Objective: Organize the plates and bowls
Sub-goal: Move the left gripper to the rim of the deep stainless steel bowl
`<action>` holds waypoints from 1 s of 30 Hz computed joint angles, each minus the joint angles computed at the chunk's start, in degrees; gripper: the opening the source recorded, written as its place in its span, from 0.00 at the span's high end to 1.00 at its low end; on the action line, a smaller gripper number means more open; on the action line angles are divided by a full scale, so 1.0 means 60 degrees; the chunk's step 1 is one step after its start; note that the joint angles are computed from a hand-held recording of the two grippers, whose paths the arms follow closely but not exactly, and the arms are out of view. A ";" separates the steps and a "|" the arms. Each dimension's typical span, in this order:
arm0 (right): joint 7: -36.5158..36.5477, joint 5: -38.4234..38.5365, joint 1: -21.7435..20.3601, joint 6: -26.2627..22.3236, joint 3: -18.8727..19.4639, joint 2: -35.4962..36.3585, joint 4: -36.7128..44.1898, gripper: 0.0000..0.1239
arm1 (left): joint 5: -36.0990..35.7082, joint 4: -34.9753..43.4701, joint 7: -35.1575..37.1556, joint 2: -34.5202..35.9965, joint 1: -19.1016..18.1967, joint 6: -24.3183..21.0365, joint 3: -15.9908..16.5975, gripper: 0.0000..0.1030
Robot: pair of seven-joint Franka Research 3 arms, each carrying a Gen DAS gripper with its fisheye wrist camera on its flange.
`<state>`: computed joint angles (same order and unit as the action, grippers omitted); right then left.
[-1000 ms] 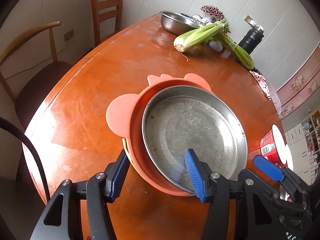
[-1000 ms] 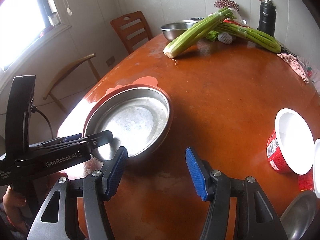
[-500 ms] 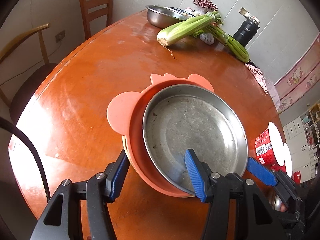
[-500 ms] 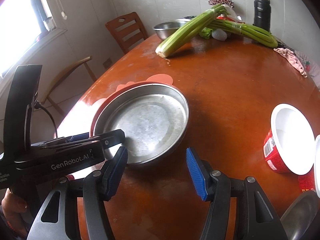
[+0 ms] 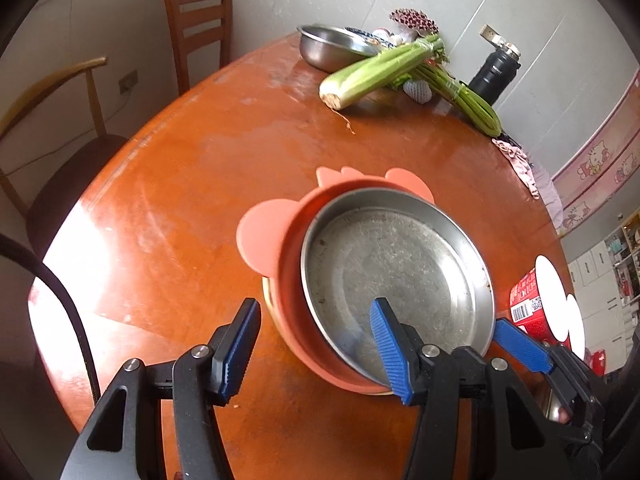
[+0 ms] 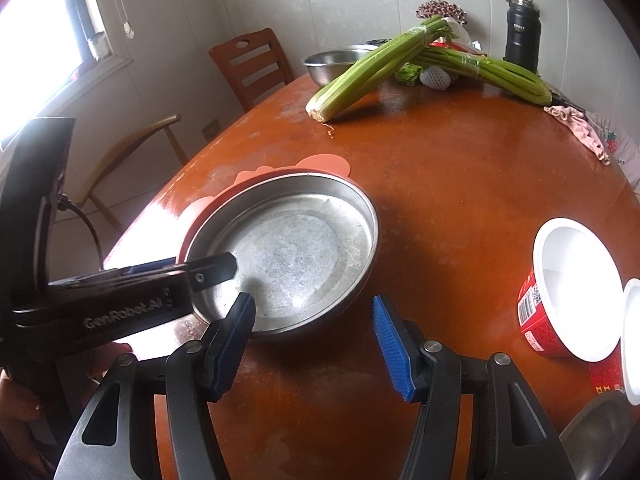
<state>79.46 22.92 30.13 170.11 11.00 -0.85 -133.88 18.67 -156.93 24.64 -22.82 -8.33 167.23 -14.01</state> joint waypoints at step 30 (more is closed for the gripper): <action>-0.2458 0.2677 0.1003 0.1283 -0.1622 -0.2930 -0.2280 0.45 | 0.2320 0.1987 -0.2030 0.0341 -0.0467 -0.1970 -0.1425 0.45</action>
